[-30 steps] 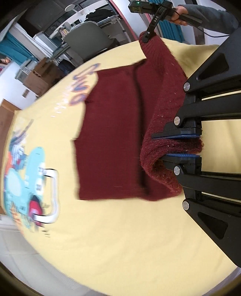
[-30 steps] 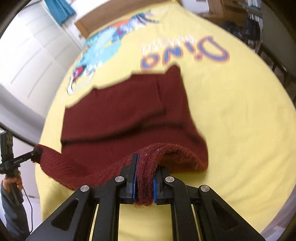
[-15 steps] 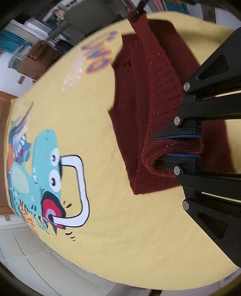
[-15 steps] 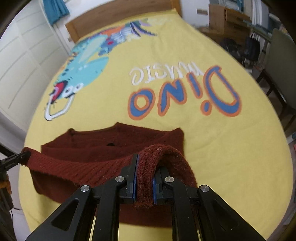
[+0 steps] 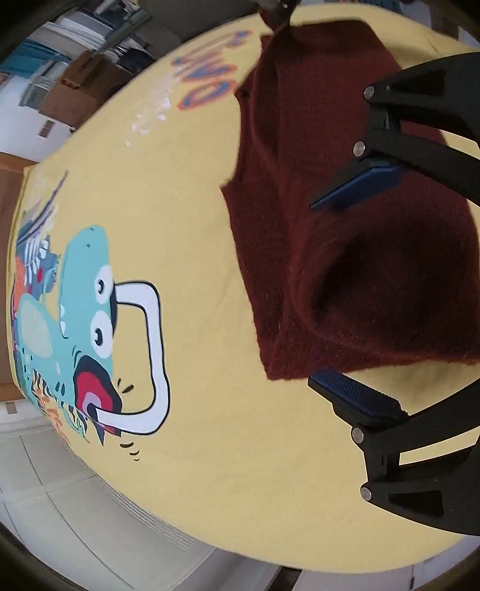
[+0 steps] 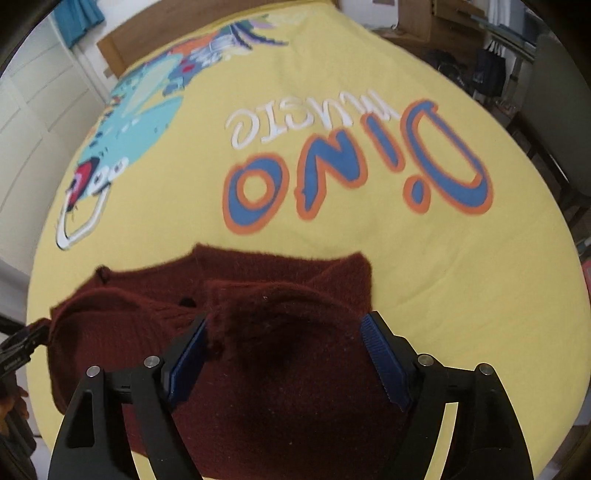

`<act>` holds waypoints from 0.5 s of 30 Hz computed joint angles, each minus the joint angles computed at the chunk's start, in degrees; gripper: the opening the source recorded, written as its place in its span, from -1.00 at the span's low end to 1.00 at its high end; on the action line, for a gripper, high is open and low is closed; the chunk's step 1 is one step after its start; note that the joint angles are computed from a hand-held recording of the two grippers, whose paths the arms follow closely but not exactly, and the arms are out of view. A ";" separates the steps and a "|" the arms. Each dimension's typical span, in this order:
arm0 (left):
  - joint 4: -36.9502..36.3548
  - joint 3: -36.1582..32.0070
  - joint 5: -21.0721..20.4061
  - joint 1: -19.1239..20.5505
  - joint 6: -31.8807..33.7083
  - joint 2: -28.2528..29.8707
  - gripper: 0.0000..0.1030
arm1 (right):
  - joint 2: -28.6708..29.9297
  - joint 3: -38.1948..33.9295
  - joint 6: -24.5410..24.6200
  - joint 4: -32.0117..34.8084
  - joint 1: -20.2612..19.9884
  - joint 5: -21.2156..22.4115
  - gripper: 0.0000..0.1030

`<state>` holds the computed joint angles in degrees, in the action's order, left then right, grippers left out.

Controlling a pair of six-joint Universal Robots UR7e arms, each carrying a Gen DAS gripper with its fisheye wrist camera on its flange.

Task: Fold small clothes
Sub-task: 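Grasp the sweater hem with both tools and fold it up over the body, then release the hem and reposition both tools over the folded sweater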

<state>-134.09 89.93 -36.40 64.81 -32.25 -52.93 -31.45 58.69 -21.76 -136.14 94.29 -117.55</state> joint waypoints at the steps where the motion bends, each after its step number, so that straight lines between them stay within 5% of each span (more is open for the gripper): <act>1: -1.22 0.41 -1.12 -0.27 0.51 -0.41 0.62 | -0.63 0.63 0.09 -0.87 0.06 1.04 0.74; 3: -2.83 1.08 -1.52 -1.09 1.46 -0.58 0.73 | -1.37 1.76 -0.63 -2.69 0.51 1.23 1.00; 5: -3.68 1.37 -1.00 -2.17 2.54 -0.15 0.98 | -2.64 4.62 -4.09 -6.66 1.38 0.94 0.99; 15: -15.07 3.54 -1.61 -5.03 12.37 6.93 0.98 | -7.54 24.50 -19.29 -26.89 3.37 0.97 0.99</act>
<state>-149.16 93.47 -38.01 59.78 -19.87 -46.00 -39.00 83.19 -41.05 -163.03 97.66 -116.58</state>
